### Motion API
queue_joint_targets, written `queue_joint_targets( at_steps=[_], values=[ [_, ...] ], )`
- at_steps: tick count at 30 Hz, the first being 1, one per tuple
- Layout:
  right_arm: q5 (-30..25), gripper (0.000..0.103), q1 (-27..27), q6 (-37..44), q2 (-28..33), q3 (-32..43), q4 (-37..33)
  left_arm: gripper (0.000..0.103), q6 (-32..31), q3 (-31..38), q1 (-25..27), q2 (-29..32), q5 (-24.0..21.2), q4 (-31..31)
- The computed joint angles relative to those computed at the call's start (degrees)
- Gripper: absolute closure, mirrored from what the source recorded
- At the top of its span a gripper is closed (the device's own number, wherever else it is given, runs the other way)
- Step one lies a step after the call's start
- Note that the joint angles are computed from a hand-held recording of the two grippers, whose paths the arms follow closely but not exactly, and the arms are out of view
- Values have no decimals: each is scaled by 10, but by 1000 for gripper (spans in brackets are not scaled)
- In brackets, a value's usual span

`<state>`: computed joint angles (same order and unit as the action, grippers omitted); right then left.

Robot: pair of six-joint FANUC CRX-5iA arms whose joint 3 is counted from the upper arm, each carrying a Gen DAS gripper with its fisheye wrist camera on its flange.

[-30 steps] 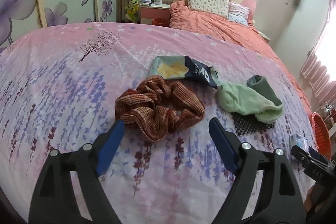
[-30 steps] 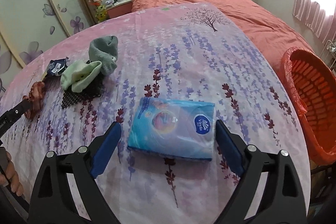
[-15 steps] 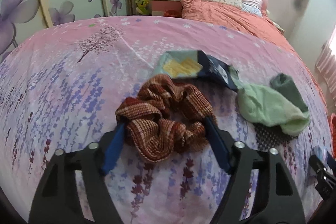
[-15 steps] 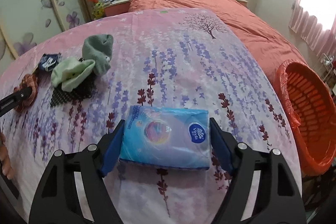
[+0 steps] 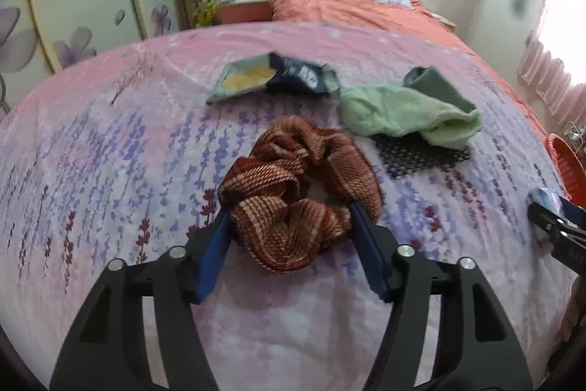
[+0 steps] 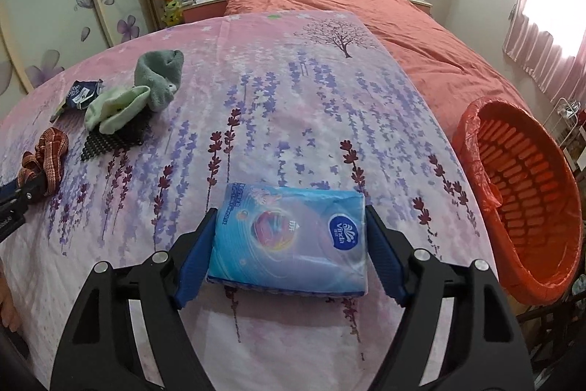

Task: Collect trash
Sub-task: 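Close the left tool on the scrunchie while the right tool grips the blue tissue pack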

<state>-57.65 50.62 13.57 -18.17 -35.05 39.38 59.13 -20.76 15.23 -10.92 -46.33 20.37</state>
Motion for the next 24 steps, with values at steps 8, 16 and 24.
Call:
queue_joint_targets(
  at_steps=[8, 16, 24],
  values=[
    [0, 27, 0, 0, 0, 0, 0, 36, 11, -2, 5, 1, 0, -2],
    [-2, 26, 1, -2, 1, 0, 1, 35, 9, -4, 8, -3, -1, -2],
    [-2, 25, 0, -2, 0, -1, 0, 35, 5, -8, 13, -4, -2, 6]
  ],
)
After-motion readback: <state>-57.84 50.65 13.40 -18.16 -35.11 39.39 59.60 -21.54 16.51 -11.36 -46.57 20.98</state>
